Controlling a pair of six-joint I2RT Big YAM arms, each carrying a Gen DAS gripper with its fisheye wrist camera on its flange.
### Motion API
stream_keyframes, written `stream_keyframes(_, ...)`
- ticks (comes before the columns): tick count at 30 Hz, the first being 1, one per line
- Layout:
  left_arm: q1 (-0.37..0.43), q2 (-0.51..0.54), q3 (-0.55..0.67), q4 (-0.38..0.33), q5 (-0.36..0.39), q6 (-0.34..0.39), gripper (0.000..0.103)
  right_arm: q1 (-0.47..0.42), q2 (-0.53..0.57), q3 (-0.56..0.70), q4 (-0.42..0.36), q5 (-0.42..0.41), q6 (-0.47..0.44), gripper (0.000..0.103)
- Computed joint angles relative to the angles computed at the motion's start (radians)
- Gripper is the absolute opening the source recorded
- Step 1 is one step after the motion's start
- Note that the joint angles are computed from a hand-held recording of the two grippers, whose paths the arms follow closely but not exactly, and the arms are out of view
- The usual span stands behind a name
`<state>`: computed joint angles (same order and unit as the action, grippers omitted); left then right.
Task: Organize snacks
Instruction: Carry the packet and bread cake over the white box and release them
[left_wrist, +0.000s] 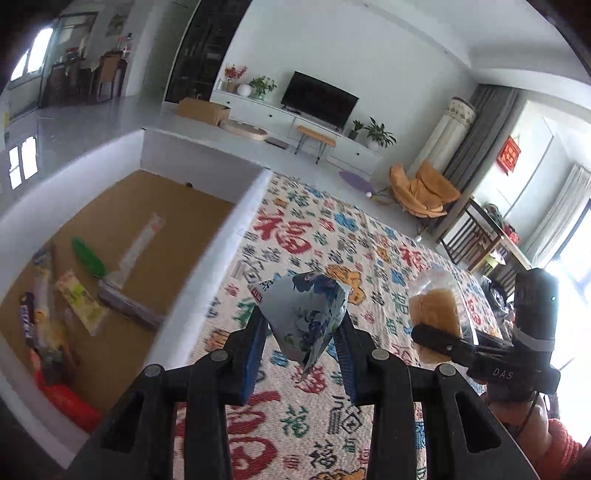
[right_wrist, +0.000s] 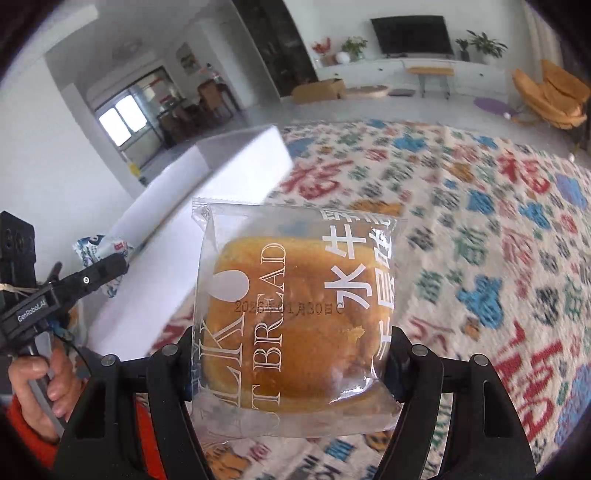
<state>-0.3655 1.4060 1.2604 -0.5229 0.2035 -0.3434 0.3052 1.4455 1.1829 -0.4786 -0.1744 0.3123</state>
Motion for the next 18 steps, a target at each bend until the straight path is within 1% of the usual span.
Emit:
stream_keyframes(1, 0.027, -0.004, 0.018, -0.027, -0.023, 0.020, 0.036, 0.025, 0.031, 0.062, -0.012, -0.005, -0.014, 0.075)
stream_keyframes(3, 0.079, -0.002, 0.053, -0.078, -0.093, 0.062, 0.036, 0.075, 0.111, 0.211, -0.053, -0.013, -0.051, 0.075)
stream_keyframes(7, 0.170, 0.033, 0.098, -0.139, -0.200, 0.121, 0.037, 0.170, 0.300, 0.530, -0.147, -0.013, -0.106, 0.075)
stream_keyframes(8, 0.186, 0.046, 0.107, -0.153, -0.219, 0.128, 0.041, 0.186, 0.358, 0.621, -0.182, -0.016, -0.100, 0.075)
stream_keyframes(10, 0.212, 0.065, 0.111, -0.171, -0.236, 0.125, 0.057, 0.209, 0.487, 0.819, -0.277, -0.023, -0.082, 0.078)
stream_keyframes(11, 0.217, 0.069, 0.106, -0.173, -0.250, 0.124, 0.074, 0.221, 0.556, 0.926, -0.335, -0.008, -0.077, 0.087)
stream_keyframes(12, 0.218, 0.065, 0.092, -0.162, -0.265, 0.127, 0.082, 0.230, 0.611, 1.012, -0.384, 0.020, -0.075, 0.089)
stream_keyframes(13, 0.217, 0.059, 0.076, -0.147, -0.276, 0.135, 0.083, 0.240, 0.660, 1.094, -0.435, 0.055, -0.084, 0.089)
stream_keyframes(14, 0.215, 0.051, 0.061, -0.135, -0.280, 0.143, 0.084, 0.247, 0.692, 1.149, -0.469, 0.077, -0.097, 0.089)
stream_keyframes(15, 0.212, 0.047, 0.051, -0.129, -0.283, 0.148, 0.088, 0.252, 0.698, 1.161, -0.471, 0.088, -0.107, 0.089)
stream_keyframes(17, 0.197, 0.037, 0.032, -0.111, -0.311, 0.147, 0.095, 0.255, 0.678, 1.130, -0.444, 0.103, -0.115, 0.089)
stream_keyframes(18, 0.187, 0.032, 0.025, -0.099, -0.333, 0.143, 0.098, 0.253, 0.655, 1.092, -0.422, 0.101, -0.112, 0.089)
